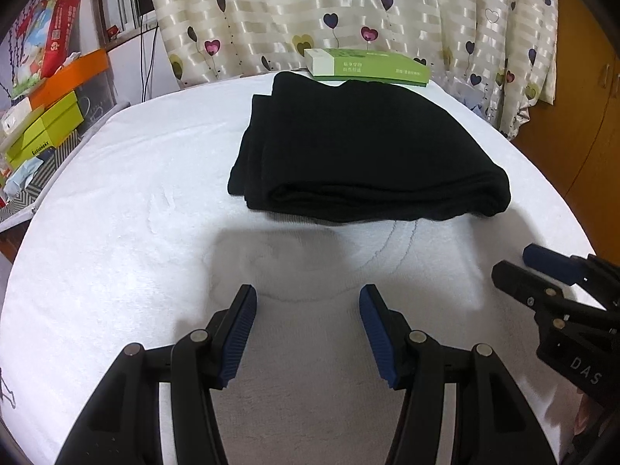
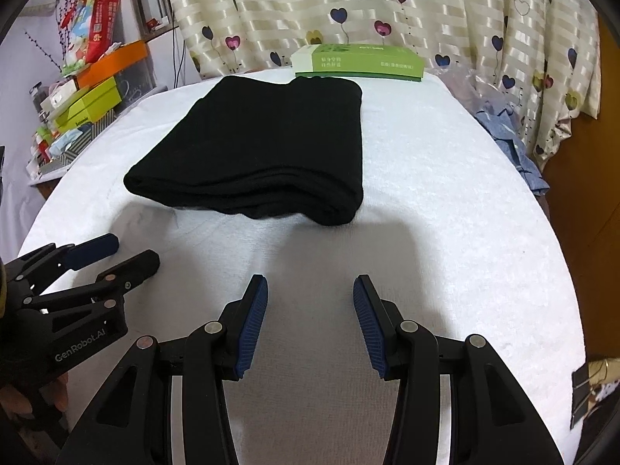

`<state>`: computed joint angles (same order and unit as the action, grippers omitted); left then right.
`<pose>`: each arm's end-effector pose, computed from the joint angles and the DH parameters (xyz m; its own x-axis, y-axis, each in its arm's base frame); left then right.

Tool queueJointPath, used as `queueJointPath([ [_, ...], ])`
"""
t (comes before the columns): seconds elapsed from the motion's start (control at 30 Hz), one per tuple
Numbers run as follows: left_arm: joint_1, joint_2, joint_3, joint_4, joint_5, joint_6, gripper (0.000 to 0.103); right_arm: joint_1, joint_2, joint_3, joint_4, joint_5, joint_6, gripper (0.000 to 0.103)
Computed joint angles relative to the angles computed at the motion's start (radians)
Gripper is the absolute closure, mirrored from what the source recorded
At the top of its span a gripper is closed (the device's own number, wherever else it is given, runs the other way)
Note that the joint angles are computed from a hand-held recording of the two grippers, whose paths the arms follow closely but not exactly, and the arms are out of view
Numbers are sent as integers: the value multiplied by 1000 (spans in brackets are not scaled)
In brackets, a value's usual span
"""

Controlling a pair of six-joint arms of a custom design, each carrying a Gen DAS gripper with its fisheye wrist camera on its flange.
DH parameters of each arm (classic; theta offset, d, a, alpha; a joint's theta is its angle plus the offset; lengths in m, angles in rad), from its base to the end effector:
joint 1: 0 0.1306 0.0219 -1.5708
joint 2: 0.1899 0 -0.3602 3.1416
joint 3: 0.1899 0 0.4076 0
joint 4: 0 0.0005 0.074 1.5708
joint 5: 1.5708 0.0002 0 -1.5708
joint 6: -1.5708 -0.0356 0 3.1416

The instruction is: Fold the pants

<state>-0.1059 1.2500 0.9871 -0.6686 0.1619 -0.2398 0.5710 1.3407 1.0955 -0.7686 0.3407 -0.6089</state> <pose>0.4303 -0.0520 0.2941 -0.7277 0.3131 -0.6103 0.3838 0.9233 0.0160 0.3933 0.2379 0.3002 -0.7922 0.1319 -0.5959 0.1126 0.9912 0.0697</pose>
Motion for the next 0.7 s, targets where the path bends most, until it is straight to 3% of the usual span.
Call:
queueJointPath([
  [0.1,1,2,1,1,1,4,44,4,13,13,-16,11,2,54],
  [0.2,3,5,3,-1,7,9,43,7,24,22,-18,3,16,45],
  [0.7,5,9,7,-4,9,11,41,27,56,56,-69,54,9,43],
])
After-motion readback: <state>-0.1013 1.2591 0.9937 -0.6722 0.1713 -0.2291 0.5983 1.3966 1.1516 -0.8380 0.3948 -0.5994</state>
